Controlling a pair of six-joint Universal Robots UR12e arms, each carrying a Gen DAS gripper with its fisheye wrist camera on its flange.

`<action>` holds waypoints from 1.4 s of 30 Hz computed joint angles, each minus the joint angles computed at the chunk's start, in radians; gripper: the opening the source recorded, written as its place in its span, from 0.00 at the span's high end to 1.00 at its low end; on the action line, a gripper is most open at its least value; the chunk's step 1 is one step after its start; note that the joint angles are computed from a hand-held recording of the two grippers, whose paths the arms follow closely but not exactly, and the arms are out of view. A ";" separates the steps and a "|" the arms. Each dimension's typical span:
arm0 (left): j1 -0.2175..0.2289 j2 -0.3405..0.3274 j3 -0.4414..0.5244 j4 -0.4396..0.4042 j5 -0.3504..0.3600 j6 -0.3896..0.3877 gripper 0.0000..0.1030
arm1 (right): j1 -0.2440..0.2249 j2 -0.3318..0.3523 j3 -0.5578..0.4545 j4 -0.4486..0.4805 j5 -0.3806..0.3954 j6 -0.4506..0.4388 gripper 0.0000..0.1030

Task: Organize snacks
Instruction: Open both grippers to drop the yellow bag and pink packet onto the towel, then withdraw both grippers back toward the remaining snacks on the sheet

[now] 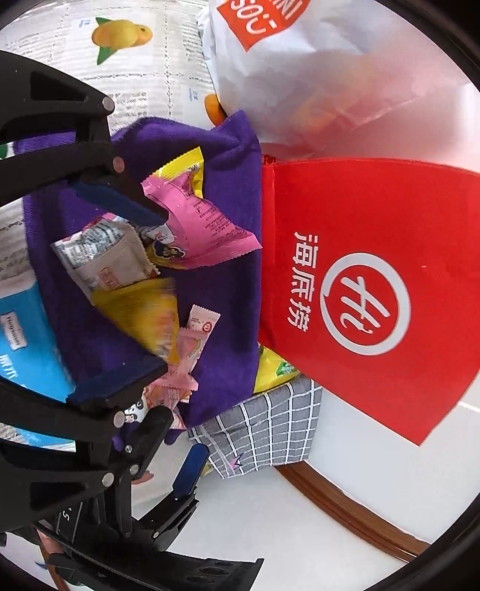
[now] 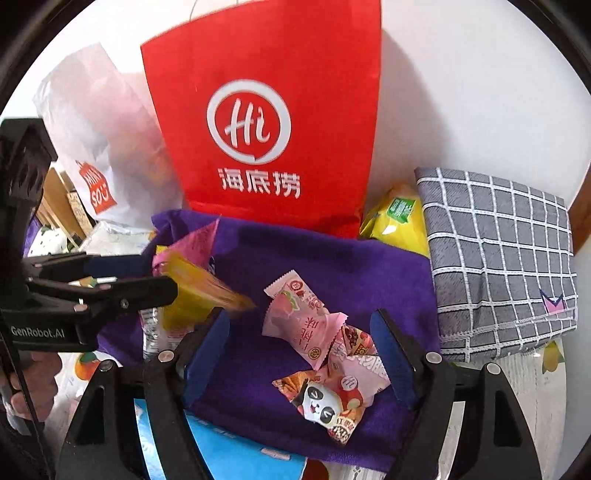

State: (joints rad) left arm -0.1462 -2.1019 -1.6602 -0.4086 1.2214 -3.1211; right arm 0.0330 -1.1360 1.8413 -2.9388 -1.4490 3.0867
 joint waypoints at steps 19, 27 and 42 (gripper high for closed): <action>0.047 0.163 -0.208 0.083 0.035 -0.003 0.29 | 0.053 -0.142 0.182 -0.052 -0.016 0.077 0.30; 0.066 0.226 -0.309 0.121 0.056 -0.004 0.29 | 0.076 -0.187 0.278 -0.049 0.016 0.128 0.49; 0.121 0.297 -0.446 0.148 0.054 -0.017 0.29 | 0.156 -0.141 0.299 -0.012 -0.024 0.095 0.54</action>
State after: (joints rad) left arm -0.0247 -1.8045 -2.1067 -0.2611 1.2750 -3.1379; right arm 0.1886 -1.2769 2.1402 -2.9506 -1.4735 3.1819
